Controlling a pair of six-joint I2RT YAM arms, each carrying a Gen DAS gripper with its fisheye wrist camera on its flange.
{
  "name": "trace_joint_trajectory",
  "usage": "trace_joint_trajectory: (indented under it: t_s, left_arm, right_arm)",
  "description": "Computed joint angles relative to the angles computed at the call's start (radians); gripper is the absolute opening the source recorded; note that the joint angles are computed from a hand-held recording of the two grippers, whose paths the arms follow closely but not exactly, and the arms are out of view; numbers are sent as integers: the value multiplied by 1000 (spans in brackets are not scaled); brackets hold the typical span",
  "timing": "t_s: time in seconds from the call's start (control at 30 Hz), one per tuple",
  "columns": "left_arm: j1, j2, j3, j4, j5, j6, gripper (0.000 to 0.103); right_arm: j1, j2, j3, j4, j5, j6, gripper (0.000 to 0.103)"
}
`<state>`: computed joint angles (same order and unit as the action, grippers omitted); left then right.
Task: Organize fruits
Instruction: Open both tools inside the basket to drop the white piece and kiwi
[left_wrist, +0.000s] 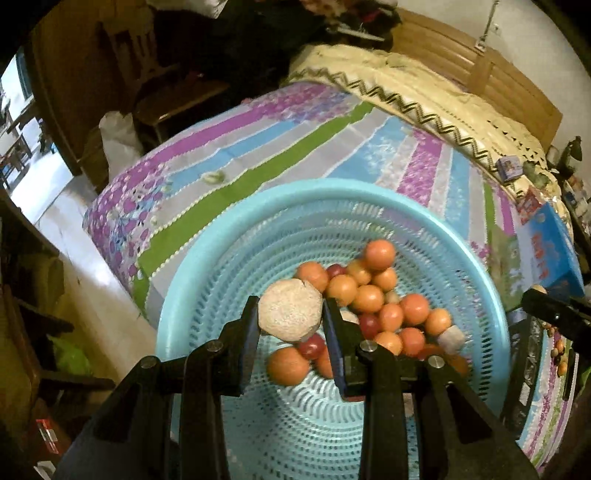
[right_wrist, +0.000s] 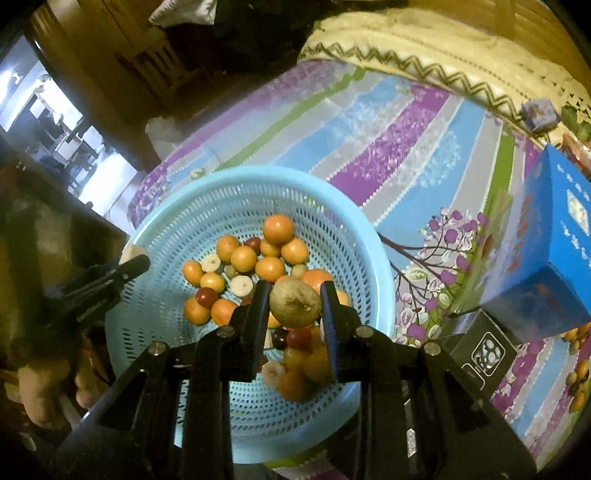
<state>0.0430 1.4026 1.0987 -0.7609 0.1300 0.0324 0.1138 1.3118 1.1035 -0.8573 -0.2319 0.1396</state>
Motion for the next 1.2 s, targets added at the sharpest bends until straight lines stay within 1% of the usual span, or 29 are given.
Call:
trace_joint_trajectory:
  t_s: [0.17, 0.53, 0.83, 1.2]
  left_arm:
    - [15, 28, -4, 5, 6, 15, 34]
    - [-15, 73, 11, 9, -15, 29, 34]
    - [-56, 81, 5, 14, -30, 20, 34]
    - [-67, 84, 0, 21, -48, 14, 34]
  right_arm:
    - [15, 24, 18, -11, 3, 8, 28]
    - [46, 79, 27, 5, 12, 13, 28]
    - [52, 88, 23, 11, 10, 12, 28]
    - [50, 85, 9, 20, -6, 9, 28]
